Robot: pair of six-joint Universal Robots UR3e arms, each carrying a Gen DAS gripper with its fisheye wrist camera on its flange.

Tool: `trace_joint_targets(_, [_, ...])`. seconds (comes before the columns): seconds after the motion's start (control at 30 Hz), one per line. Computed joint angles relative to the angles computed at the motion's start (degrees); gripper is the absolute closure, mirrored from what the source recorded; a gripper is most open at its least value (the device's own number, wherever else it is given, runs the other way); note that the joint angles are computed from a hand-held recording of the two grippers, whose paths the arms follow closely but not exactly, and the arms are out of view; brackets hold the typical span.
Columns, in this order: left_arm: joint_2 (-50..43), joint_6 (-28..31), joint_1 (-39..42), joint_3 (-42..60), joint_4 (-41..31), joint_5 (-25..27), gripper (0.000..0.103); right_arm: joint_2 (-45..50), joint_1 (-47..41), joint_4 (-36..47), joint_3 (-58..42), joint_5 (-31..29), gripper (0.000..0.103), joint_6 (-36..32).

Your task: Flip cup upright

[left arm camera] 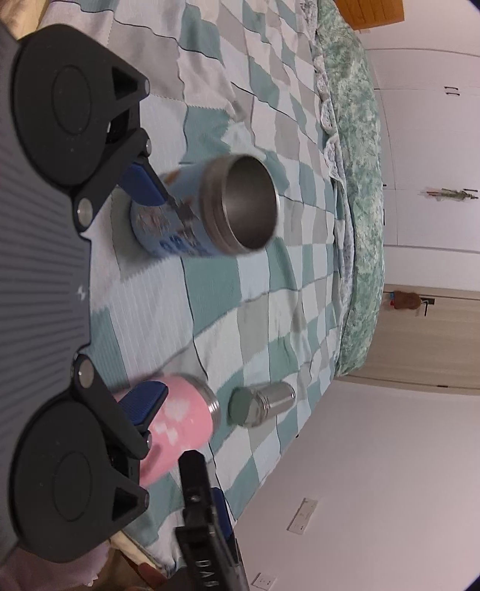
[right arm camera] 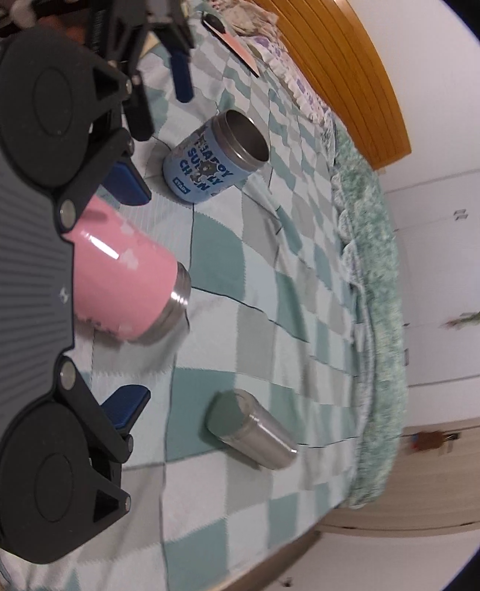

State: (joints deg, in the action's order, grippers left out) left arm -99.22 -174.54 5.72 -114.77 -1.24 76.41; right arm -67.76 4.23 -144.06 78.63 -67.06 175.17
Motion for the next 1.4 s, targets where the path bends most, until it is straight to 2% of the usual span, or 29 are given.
trace_joint_targets(0.13, [-1.7,0.79,3.3,-2.39,3.92,-3.35,0.0,4.91,2.98,5.84,-8.22,-3.22,0.0,2.39])
trace_joint_targets(0.33, [-4.45,2.37,6.38,-3.03,6.19,-6.4,0.0,11.93,5.74,14.96,-20.44,-6.8,0.0,3.97])
trace_joint_targets(0.67, [-7.66,4.64,9.28,-2.2,6.69,-9.15,0.0,23.58,6.89,32.45,-42.1,-8.1,0.0,8.16])
trace_joint_targets(0.77, [-7.95,4.93,9.84,-2.31,6.94,-9.78,0.0,26.03,6.52,35.27,-46.0,-7.0,0.002,9.95])
trace_joint_targets(0.8, [-8.02,5.07,9.9,-2.32,7.01,-9.85,0.0,26.18,6.37,35.36,-46.08,-6.63,0.002,10.68])
trace_joint_targets(0.93, [-8.32,5.49,9.86,-2.14,7.04,-9.53,0.0,27.28,6.41,36.58,-48.2,-7.45,0.014,11.7])
trace_joint_targets(1.17, [-7.93,5.24,10.06,-2.5,7.23,-9.7,0.0,26.93,5.34,37.05,-47.67,-5.4,0.014,11.03])
trace_joint_targets(1.27, [-7.41,5.1,9.87,-2.74,7.22,-9.82,0.0,23.44,5.1,31.68,-40.35,-4.73,0.015,10.45])
trace_joint_targets(1.4, [-6.17,5.29,9.75,-3.42,6.84,-10.02,0.0,15.92,4.32,18.88,-24.83,-2.41,0.016,8.92])
